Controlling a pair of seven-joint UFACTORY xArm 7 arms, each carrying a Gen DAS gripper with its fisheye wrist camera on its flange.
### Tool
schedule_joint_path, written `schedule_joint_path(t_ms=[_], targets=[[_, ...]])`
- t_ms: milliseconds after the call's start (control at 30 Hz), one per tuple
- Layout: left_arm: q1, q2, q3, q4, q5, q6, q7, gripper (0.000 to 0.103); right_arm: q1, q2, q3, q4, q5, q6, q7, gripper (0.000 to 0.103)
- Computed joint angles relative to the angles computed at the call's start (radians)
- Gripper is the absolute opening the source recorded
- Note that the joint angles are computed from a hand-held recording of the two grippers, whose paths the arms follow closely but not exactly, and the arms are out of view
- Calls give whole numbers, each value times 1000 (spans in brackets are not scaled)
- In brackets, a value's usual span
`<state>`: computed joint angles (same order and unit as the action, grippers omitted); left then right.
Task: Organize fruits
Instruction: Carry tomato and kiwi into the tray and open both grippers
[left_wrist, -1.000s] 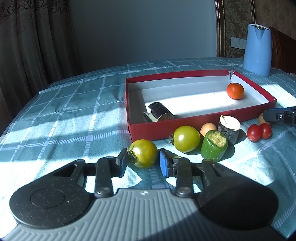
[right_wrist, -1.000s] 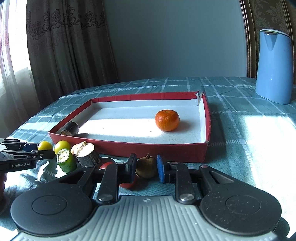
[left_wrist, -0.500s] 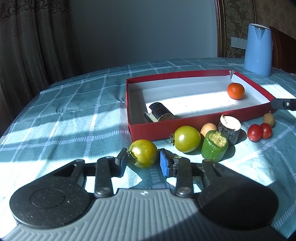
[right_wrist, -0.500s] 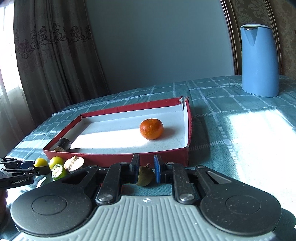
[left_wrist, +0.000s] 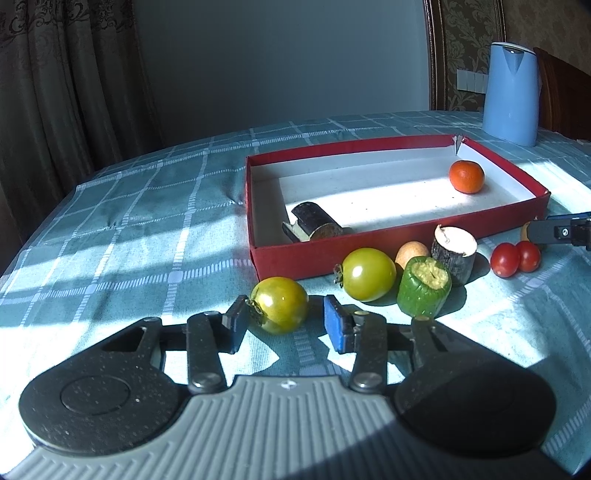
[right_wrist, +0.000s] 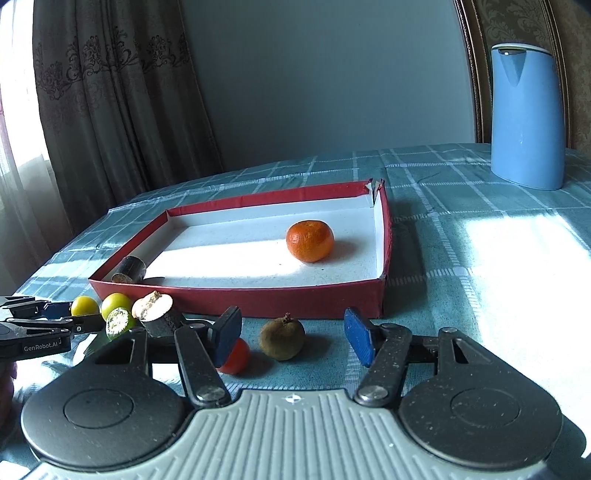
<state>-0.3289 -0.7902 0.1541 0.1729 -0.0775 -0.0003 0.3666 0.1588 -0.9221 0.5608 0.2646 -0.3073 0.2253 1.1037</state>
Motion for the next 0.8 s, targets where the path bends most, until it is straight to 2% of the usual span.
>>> schedule_joint_path(t_ms=[67, 133, 200, 267, 367, 633, 800], targets=[[0, 1, 0, 0, 0, 0, -1, 40, -27, 1, 25, 7, -9, -3, 15, 61], [1, 2, 0, 0, 2, -2, 0, 40, -26, 4, 19, 2, -11, -19, 15, 54], [0, 1, 1, -1, 2, -6, 0, 39, -22, 0, 16, -1, -11, -21, 13, 26], [12, -6, -12, -12, 2, -26, -10, 30, -20, -11, 20, -5, -9, -20, 17, 26], [27, -12, -24, -22, 5, -48, -28, 30, -31, -38, 36, -10, -14, -18, 32, 26], [40, -53, -30, -59, 33, -110, -55, 30, -116, -193, 155, -22, -62, -33, 100, 26], [1, -81, -17, -53, 50, -90, -67, 30, -166, -172, 157, 18, -98, -45, 52, 26]])
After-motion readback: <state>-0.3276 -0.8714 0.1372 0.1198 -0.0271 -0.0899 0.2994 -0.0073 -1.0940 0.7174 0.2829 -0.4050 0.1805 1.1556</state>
